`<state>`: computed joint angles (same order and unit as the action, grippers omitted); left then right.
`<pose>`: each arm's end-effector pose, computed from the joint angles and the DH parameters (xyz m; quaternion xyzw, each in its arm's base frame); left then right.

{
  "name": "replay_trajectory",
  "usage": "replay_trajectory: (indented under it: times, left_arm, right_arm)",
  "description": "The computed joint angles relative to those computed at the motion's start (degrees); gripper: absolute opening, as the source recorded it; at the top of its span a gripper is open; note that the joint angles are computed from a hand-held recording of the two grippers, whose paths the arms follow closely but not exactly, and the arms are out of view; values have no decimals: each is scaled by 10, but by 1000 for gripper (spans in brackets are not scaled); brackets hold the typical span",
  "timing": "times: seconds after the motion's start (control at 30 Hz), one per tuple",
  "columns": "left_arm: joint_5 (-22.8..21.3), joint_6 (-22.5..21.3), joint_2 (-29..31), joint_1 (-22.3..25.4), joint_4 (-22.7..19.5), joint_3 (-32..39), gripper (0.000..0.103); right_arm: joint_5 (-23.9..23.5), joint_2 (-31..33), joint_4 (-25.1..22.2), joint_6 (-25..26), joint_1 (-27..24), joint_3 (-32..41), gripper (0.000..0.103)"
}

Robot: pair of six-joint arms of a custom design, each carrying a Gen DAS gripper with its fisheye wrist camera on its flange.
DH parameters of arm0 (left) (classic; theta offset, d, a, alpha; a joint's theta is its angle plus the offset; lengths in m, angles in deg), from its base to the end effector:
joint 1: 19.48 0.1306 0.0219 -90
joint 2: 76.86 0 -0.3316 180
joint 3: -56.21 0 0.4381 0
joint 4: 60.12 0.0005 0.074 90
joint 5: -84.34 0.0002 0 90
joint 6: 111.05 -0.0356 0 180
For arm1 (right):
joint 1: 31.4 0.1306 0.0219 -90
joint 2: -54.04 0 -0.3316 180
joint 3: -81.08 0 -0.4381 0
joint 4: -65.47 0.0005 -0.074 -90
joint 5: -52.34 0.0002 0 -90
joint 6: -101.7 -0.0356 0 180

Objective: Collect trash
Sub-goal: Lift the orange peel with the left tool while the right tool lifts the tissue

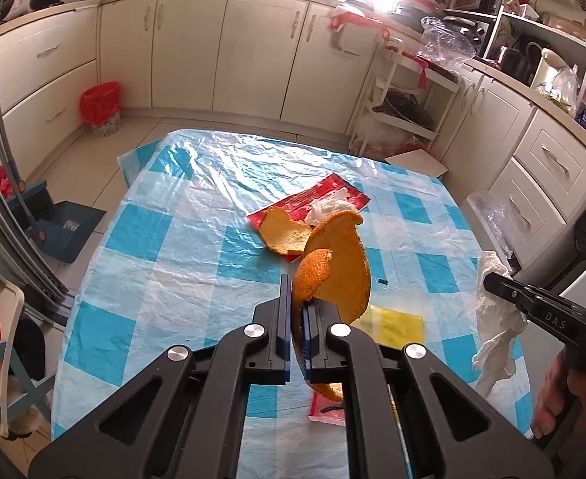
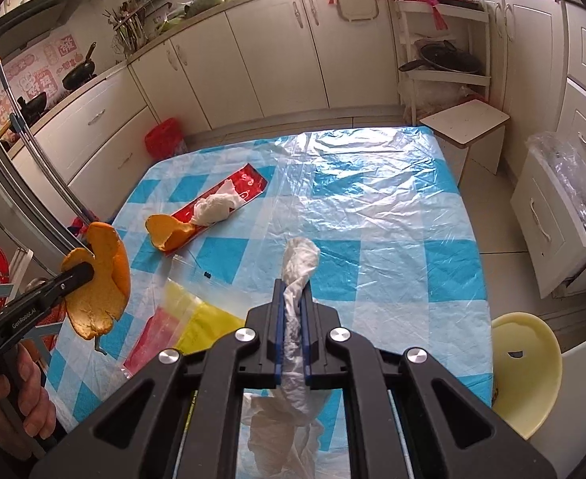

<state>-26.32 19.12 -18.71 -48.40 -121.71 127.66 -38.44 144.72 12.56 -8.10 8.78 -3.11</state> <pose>0.3074 -0.1560 0.4328 -0.1536 0.9087 -0.0606 0.3835 0.4093 0.3456 0.4201 -0.1674 0.9177 0.1855 0.3088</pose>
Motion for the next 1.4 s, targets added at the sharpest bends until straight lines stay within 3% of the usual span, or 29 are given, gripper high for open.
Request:
replay_trajectory:
  times: [0.23, 0.73, 1.4]
  left_arm:
    - [5, -11, 15, -22, 30, 9, 4]
    - [36, -18, 52, -49, 55, 19, 4]
    - [72, -16, 58, -35, 71, 13, 4]
  right_arm:
    - [5, -24, 21, -5, -11, -20, 8]
    - [10, -77, 28, -23, -52, -69, 8]
    - [-9, -80, 40, -28, -65, -82, 8]
